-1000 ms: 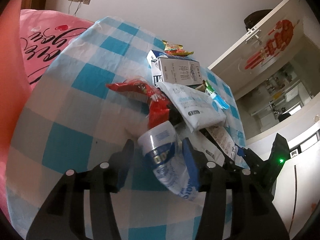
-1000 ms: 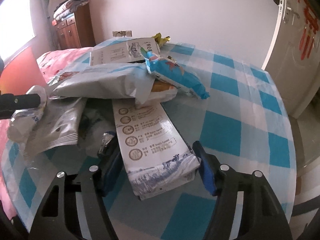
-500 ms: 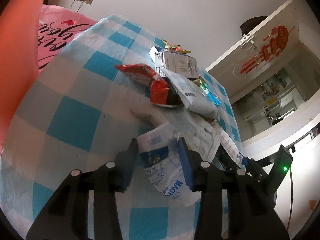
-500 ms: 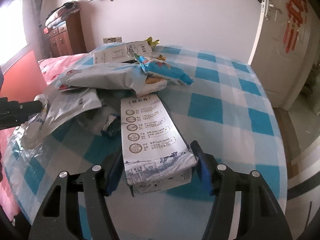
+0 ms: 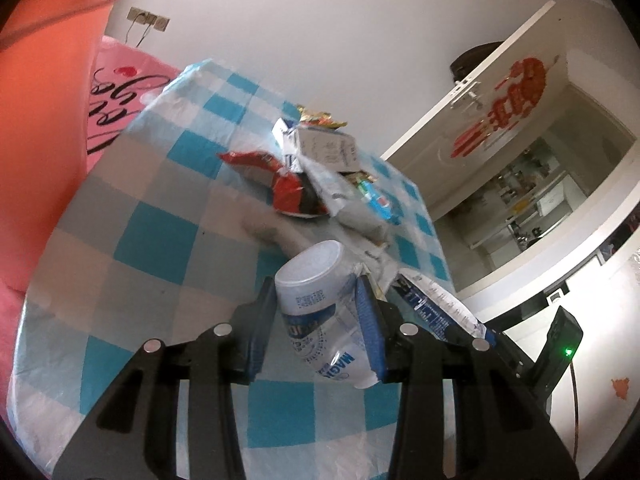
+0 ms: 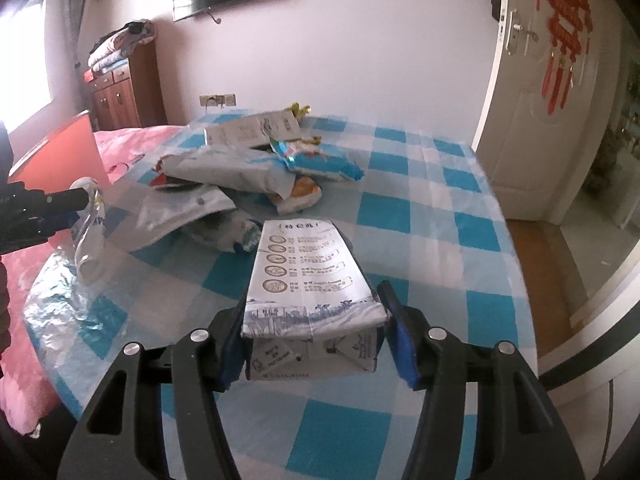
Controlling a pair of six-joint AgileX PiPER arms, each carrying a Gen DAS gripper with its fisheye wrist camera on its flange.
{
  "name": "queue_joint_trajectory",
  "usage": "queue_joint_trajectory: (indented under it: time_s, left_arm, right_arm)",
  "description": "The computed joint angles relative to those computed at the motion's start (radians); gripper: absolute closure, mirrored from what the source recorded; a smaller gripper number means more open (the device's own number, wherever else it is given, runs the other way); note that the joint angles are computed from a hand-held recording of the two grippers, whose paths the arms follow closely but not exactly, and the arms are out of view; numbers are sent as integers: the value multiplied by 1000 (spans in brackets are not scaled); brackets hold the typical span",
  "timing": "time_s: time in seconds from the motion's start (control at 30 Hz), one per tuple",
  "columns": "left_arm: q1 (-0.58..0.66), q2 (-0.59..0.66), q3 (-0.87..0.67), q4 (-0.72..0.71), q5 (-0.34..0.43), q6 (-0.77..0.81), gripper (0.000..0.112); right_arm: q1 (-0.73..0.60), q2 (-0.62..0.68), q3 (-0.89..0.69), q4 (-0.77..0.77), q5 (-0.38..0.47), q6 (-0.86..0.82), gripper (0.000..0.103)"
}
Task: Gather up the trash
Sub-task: 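Carry both held items over the orange bucket and open both grippers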
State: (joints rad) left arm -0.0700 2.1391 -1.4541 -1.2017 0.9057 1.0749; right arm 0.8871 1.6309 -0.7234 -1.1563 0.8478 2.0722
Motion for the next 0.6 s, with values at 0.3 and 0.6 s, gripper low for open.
queue_joint_trajectory:
  time_s: [0.3, 0.6]
  left_arm:
    - [57, -101, 39, -85, 48, 88, 71]
    - [187, -159, -61, -125, 28, 63, 71]
  right_arm:
    - [76, -51, -137, 5, 115, -114, 44]
    - [-6, 50, -488, -19, -28, -412, 44]
